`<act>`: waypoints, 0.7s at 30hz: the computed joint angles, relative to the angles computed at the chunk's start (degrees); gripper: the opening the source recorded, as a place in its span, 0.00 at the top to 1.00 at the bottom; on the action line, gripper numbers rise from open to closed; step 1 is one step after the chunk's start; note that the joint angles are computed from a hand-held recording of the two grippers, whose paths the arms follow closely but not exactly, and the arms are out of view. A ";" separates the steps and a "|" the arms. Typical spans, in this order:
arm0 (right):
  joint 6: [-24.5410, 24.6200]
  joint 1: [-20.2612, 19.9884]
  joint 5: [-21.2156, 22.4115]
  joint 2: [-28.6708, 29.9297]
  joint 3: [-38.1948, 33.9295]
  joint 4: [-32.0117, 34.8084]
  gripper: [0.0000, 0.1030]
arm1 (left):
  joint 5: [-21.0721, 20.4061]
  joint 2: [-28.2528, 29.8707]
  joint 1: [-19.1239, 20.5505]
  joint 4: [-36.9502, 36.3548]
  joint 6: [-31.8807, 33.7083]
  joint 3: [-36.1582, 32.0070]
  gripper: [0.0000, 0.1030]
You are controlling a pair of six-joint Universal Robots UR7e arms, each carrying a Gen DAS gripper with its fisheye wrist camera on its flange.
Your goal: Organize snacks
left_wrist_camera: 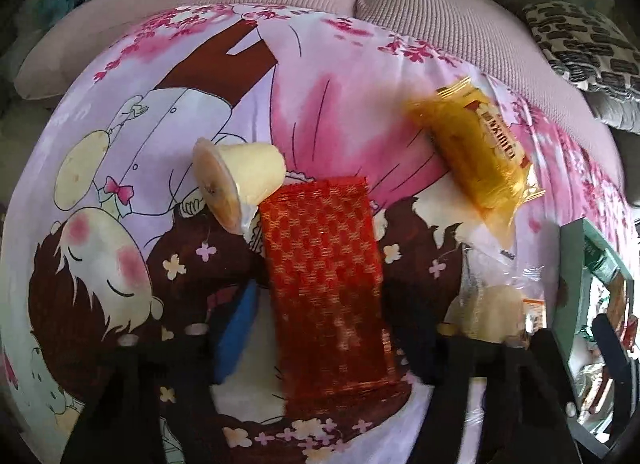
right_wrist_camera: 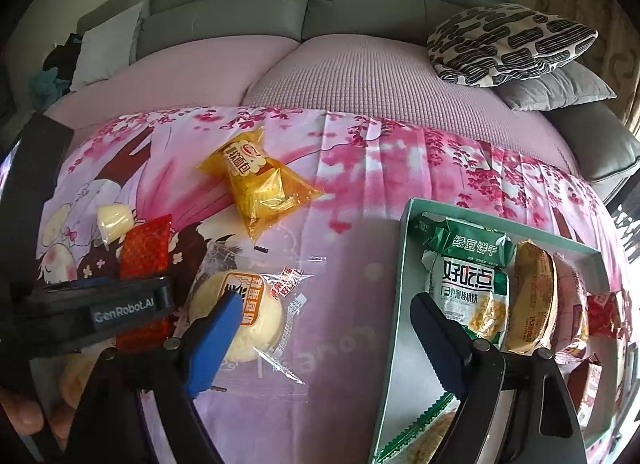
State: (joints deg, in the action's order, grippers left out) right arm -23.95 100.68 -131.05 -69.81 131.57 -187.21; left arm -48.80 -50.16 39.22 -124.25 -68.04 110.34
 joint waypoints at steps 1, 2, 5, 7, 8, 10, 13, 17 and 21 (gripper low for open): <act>-0.01 0.03 -0.06 0.04 -0.01 -0.02 0.15 | 0.12 0.04 -0.02 0.22 -0.08 -0.11 0.47; 0.00 0.05 -0.09 0.09 -0.01 -0.03 0.15 | 0.12 0.04 -0.02 0.22 -0.08 -0.11 0.48; -0.07 0.09 -0.01 0.08 0.03 0.00 0.15 | -0.16 -0.71 -0.25 0.09 -0.43 0.79 0.53; -0.13 0.17 -0.10 0.10 0.04 -0.05 0.15 | -0.47 -1.17 -0.39 1.05 -1.27 1.04 0.53; -0.12 0.23 -0.04 0.07 0.08 -0.03 0.15 | -0.61 -1.26 -0.52 1.72 -2.03 1.04 0.53; -0.45 0.47 -0.12 0.19 0.09 -0.05 0.15 | -0.92 -1.76 -0.45 2.21 -3.39 1.45 0.53; -0.38 0.98 0.28 0.28 0.01 0.98 0.15 | -1.15 -2.97 -0.16 2.82 -5.71 2.23 0.53; 1.98 0.35 2.98 -0.25 -0.23 4.92 0.15 | -0.88 -2.45 0.28 3.26 -5.96 1.64 0.53; 4.64 -1.13 6.51 -0.95 -0.25 8.72 0.15 | -0.70 -1.94 0.65 3.66 -5.70 0.96 0.53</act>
